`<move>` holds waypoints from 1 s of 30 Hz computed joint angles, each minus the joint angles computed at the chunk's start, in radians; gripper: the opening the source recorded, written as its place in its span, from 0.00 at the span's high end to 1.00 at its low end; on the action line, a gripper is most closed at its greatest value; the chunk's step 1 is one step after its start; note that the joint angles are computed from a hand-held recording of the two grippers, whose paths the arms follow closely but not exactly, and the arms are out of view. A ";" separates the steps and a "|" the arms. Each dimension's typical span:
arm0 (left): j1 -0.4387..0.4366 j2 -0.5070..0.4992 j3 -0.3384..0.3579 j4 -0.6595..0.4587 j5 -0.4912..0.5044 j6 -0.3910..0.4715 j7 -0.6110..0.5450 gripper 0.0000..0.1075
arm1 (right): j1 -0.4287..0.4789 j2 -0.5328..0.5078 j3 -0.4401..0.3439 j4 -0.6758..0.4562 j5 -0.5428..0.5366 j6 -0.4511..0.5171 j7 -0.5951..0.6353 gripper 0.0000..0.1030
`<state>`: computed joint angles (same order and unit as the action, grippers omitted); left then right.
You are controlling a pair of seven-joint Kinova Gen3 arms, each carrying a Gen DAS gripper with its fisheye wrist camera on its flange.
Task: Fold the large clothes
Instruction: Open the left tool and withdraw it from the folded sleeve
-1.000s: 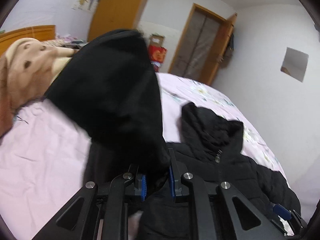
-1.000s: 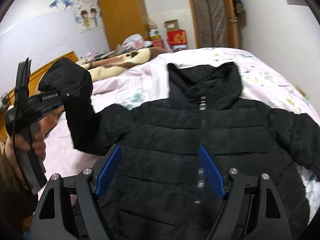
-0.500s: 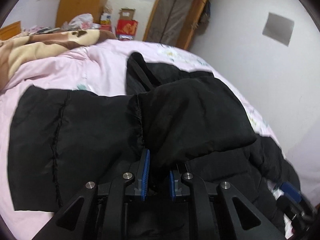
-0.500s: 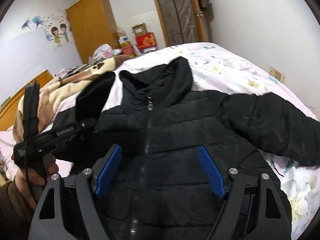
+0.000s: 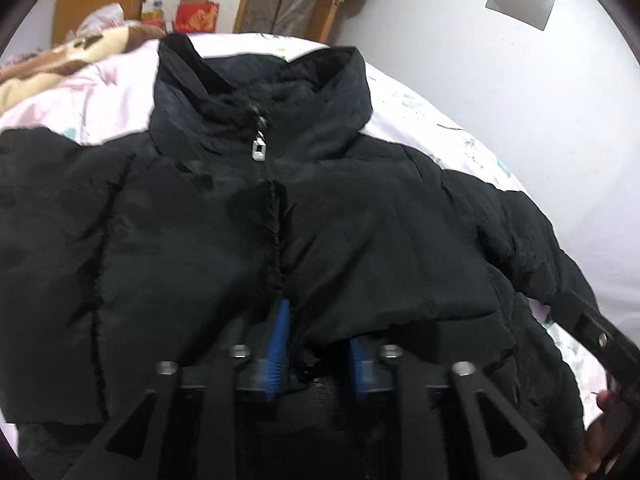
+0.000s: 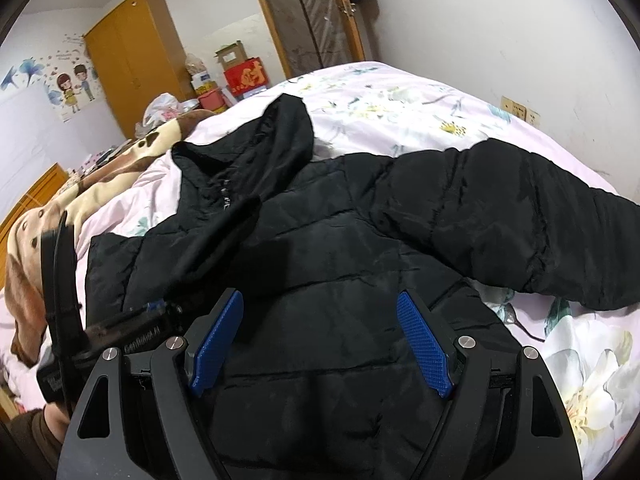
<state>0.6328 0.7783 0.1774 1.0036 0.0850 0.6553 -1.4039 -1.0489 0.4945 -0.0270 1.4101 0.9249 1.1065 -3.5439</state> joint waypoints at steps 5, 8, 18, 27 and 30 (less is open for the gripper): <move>-0.038 -0.011 0.048 0.030 0.028 -0.016 -0.076 0.44 | 0.040 -0.012 0.003 0.034 -0.008 -0.081 -0.038 0.23; -0.143 -0.056 0.158 0.117 0.123 -0.054 -0.197 0.29 | 0.059 -0.011 0.004 0.042 -0.004 -0.131 -0.034 0.23; -0.121 -0.252 -0.018 0.299 0.038 -0.148 -0.051 0.26 | 0.155 0.086 -0.010 -0.090 -0.122 -0.245 0.240 0.23; -0.074 -0.190 -0.189 0.199 -0.091 -0.023 0.224 0.26 | 0.156 0.136 0.057 -0.145 -0.296 -0.319 0.365 0.89; -0.085 -0.172 -0.171 0.178 -0.129 -0.010 0.260 0.26 | 0.097 0.115 0.114 -0.126 -0.265 -0.310 0.340 0.93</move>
